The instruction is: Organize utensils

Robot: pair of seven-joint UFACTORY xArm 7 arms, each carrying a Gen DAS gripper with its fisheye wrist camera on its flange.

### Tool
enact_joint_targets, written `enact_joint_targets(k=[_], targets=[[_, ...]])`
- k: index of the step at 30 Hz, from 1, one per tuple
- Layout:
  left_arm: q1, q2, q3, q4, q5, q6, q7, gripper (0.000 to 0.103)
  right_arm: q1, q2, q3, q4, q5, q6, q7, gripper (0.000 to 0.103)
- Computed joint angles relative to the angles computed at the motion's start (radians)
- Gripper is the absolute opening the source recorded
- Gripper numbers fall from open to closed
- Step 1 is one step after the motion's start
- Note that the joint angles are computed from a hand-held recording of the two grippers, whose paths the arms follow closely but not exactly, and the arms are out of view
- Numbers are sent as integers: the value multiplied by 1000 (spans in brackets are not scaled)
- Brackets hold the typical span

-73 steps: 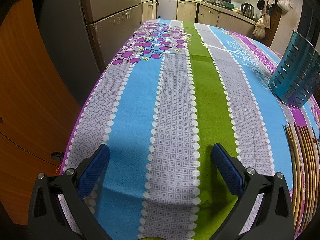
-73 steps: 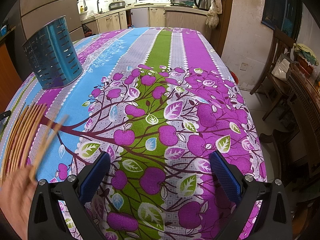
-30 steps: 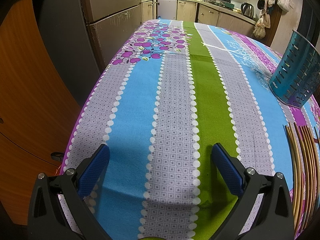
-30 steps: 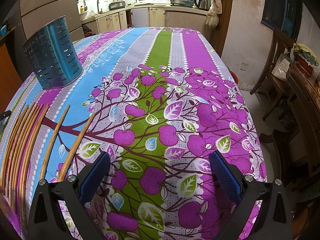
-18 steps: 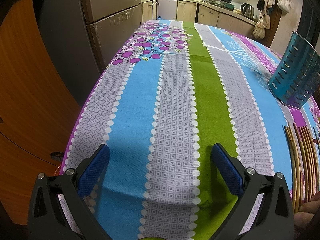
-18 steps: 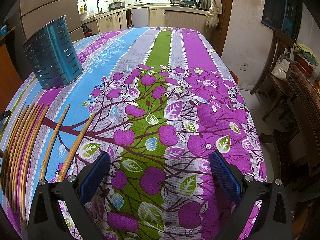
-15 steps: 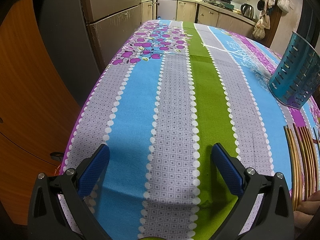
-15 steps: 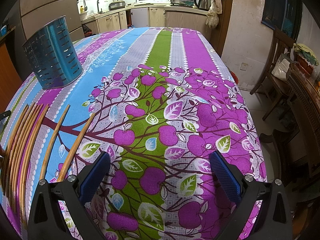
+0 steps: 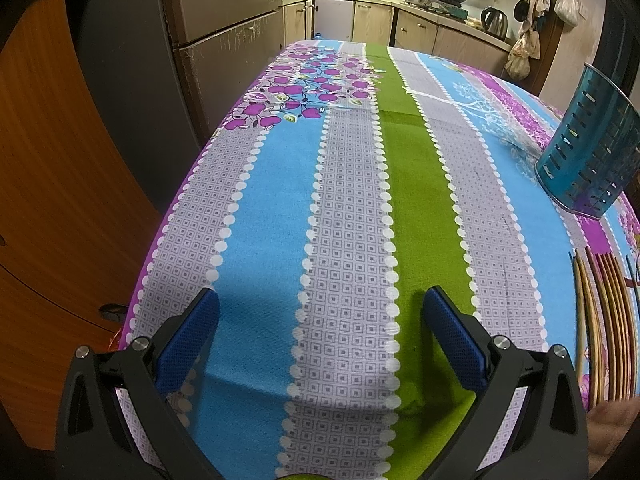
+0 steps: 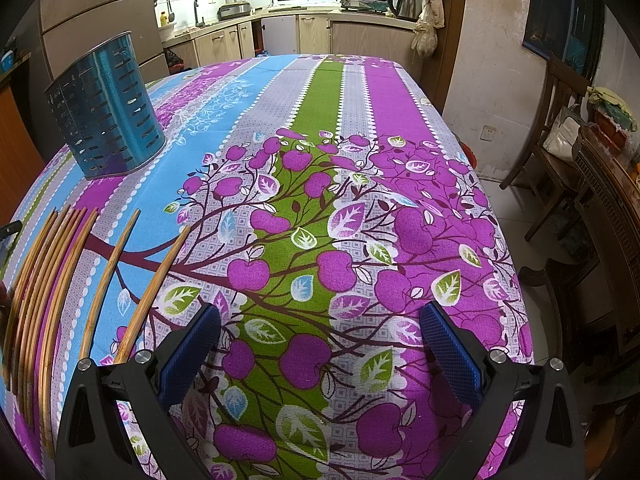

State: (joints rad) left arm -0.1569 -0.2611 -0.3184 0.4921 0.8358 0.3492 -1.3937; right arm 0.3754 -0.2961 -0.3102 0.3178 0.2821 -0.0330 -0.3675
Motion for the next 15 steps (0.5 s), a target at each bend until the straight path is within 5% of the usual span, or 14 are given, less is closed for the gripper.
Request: enact_joint_targets(k=[15], targets=[[-3, -2, 1, -1, -1, 4, 4, 98, 0, 0, -2, 0, -2, 0, 0, 100]])
